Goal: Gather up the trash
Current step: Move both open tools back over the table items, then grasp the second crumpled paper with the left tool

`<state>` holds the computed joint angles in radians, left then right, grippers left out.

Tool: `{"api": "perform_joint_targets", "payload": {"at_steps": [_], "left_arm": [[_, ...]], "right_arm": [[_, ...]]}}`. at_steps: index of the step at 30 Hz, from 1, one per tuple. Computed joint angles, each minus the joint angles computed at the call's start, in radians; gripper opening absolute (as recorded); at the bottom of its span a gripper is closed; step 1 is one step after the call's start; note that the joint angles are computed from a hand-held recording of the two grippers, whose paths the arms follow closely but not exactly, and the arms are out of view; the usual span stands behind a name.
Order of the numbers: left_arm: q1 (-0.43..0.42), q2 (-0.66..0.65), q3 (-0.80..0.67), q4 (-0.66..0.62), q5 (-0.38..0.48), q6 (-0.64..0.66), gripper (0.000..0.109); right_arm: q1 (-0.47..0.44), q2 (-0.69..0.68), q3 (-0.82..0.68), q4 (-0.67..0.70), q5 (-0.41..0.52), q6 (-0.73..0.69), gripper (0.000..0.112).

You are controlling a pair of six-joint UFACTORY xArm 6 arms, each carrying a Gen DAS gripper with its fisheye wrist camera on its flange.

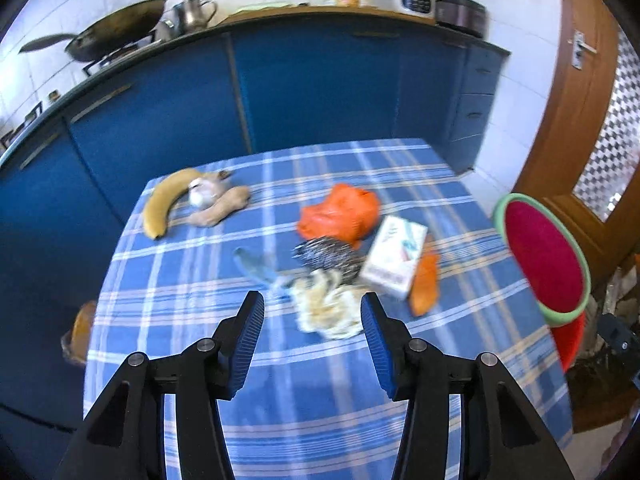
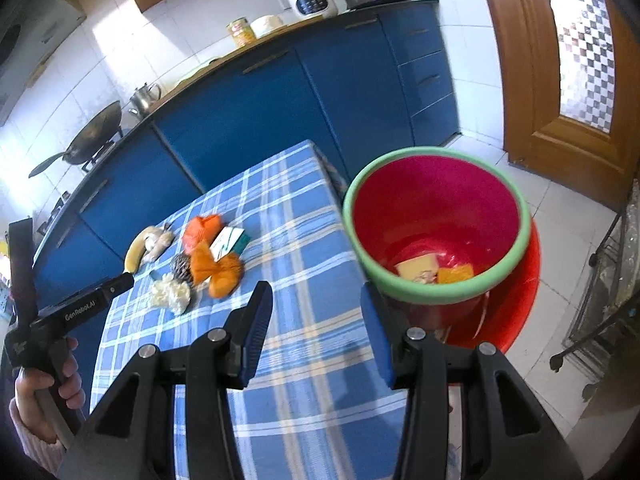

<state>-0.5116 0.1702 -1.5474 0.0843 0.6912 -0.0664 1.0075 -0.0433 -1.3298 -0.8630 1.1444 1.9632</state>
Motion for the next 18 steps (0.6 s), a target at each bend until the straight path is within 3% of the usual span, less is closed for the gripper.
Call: {"api": "perform_joint_targets", "payload": {"at_steps": [18], "left_arm": [[0.010, 0.138, -0.050, -0.212, 0.003, 0.064, 0.052]], "right_arm": [[-0.029, 0.091, -0.047, 0.087, -0.072, -0.041, 0.048]]}}
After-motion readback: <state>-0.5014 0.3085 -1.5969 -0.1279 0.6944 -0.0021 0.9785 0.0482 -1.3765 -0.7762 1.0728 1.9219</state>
